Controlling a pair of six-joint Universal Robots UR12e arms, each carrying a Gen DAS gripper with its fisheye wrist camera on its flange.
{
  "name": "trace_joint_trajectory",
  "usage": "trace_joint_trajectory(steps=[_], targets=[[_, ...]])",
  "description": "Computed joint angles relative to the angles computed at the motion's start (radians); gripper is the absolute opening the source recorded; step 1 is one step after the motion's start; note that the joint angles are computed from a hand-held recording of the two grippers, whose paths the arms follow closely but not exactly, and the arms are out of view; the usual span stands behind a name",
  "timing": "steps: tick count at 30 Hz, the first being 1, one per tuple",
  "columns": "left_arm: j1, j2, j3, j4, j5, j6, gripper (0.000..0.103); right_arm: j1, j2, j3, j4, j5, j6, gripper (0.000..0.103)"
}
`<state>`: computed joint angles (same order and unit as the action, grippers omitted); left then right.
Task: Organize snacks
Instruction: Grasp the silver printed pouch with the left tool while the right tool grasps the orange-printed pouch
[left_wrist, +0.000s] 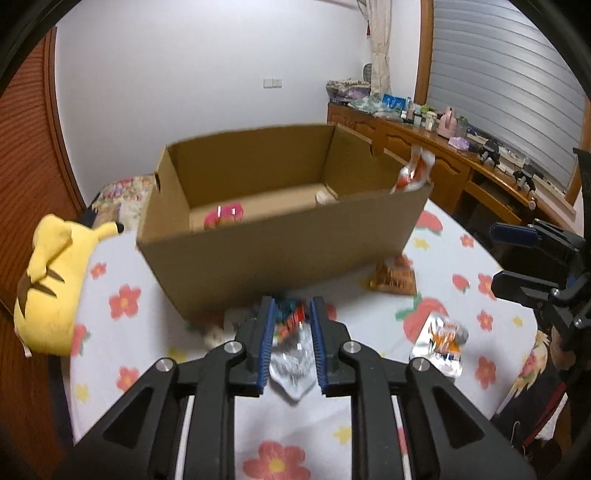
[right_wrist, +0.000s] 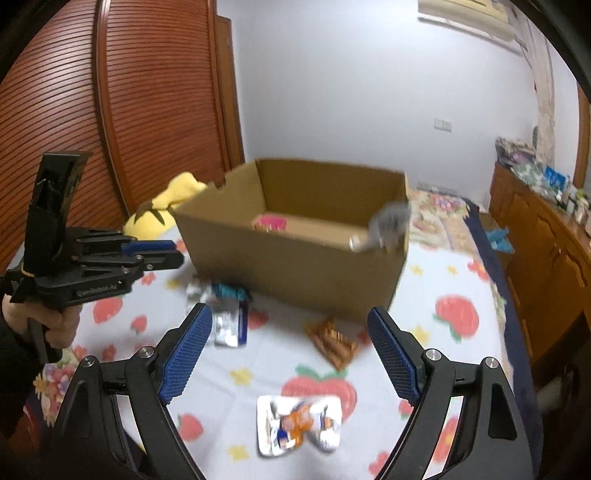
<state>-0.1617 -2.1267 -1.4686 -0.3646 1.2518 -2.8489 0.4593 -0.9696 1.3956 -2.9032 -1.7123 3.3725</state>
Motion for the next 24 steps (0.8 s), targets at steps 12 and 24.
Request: trace_joint_trajectory(steps=[12,24], targets=[[0.003,-0.018,-0.054,0.002,0.028,-0.007,0.038,0.004,0.023,0.055,0.076,0.015,0.027,0.088],[0.003,-0.032,-0.058,-0.007,0.041,-0.02,0.039,0.008,0.042,0.059,0.11,0.007,0.028,0.09]])
